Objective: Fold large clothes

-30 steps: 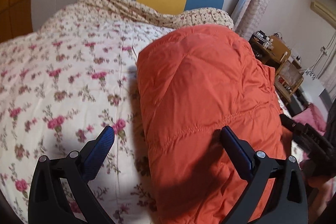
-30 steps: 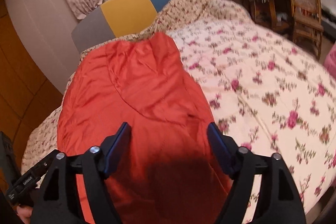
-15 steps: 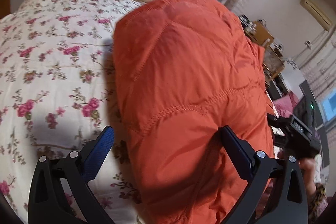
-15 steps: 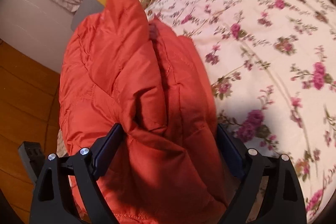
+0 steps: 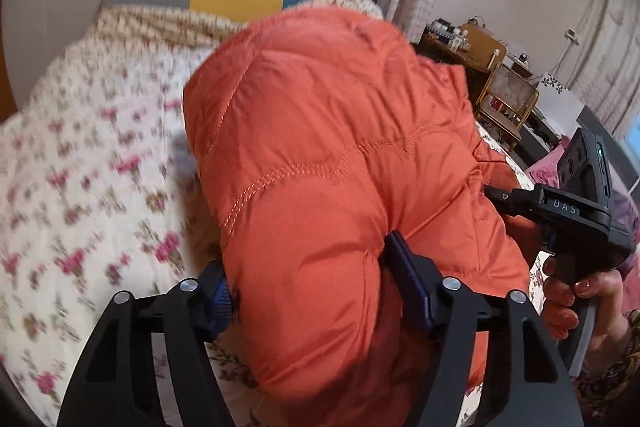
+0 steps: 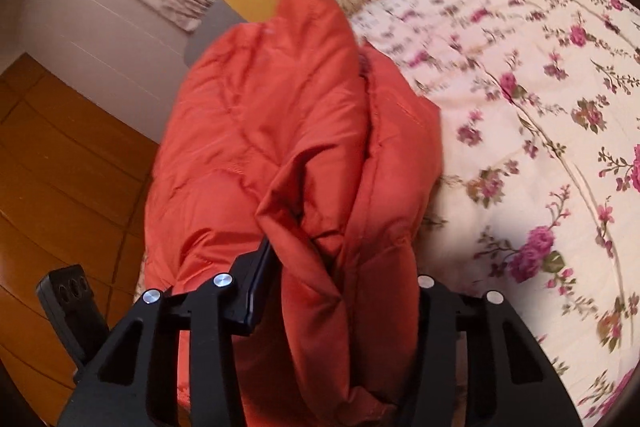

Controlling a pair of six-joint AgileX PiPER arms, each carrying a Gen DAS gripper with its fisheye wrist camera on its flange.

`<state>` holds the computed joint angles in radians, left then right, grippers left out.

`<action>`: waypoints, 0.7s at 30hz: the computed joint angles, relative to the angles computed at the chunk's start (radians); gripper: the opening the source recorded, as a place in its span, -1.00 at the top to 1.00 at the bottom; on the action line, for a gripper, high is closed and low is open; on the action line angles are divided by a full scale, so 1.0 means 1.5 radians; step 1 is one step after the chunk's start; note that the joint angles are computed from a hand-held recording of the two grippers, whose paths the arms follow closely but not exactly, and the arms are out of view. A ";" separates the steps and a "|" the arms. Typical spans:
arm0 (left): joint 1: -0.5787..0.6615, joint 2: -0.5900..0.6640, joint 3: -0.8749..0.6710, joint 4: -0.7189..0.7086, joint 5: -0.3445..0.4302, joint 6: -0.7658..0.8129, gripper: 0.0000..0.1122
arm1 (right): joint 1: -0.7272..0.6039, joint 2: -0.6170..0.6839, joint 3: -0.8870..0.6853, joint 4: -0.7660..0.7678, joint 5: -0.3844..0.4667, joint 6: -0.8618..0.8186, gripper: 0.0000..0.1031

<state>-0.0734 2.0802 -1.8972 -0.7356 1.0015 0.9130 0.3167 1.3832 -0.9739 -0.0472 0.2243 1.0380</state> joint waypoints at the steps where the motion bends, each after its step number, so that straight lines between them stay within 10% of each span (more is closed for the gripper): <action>1: 0.002 -0.011 0.013 -0.009 -0.013 0.016 -0.17 | 0.011 0.002 -0.008 -0.046 0.003 0.042 0.10; 11: 0.099 -0.078 0.074 -0.115 -0.063 0.148 -0.08 | 0.116 0.110 -0.164 -0.335 0.017 0.289 0.11; 21: 0.232 -0.013 -0.034 -0.096 -0.051 0.124 -0.08 | 0.171 0.411 -0.557 -0.087 0.091 0.002 0.11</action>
